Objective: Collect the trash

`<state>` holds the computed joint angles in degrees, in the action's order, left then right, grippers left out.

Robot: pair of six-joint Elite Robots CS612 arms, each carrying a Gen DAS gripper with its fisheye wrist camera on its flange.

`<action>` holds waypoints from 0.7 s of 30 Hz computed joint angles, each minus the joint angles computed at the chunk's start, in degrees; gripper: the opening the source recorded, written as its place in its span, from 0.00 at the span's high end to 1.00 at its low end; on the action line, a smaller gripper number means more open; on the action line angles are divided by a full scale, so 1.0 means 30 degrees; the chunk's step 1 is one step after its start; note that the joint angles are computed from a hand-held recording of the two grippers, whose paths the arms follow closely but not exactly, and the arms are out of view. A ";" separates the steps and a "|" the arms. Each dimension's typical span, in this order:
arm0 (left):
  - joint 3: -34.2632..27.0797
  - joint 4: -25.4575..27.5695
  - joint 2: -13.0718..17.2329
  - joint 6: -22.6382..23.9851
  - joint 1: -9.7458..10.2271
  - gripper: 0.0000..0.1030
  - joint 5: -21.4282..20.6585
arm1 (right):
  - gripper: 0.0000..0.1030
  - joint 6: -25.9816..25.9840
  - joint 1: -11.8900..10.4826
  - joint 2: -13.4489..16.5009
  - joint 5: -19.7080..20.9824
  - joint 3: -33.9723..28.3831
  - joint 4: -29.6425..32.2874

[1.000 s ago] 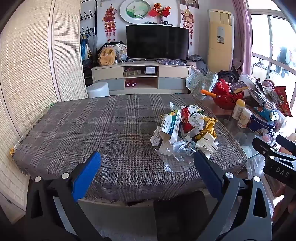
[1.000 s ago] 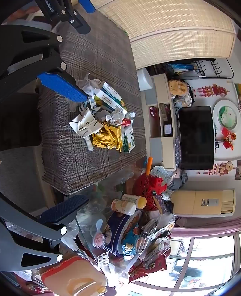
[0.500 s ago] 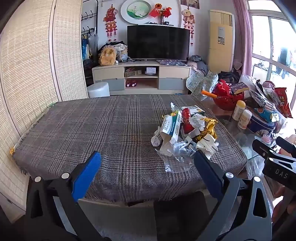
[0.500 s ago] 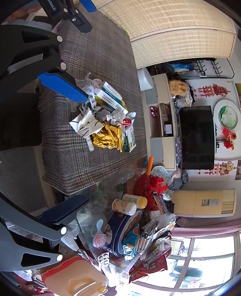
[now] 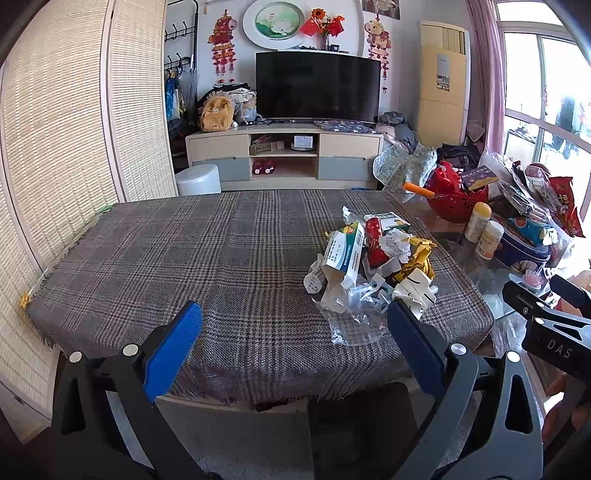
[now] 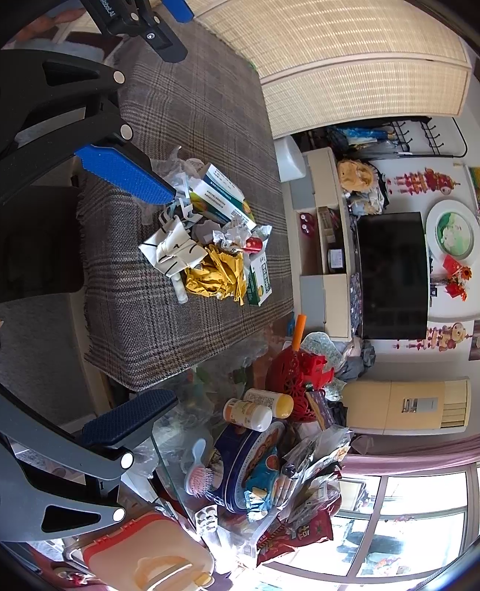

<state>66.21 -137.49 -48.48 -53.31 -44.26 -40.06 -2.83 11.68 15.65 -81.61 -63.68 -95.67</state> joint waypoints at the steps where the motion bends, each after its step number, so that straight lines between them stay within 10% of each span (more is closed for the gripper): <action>1: -0.0003 0.0013 -0.0001 -0.0010 -0.0001 0.08 0.0003 | 0.03 0.0005 0.0010 0.0020 -0.0036 -0.0026 -0.0014; 21: -0.0037 0.0036 -0.0065 0.0175 -0.0001 0.08 0.0030 | 0.03 0.0071 -0.0024 0.0049 -0.0025 -0.0097 0.0010</action>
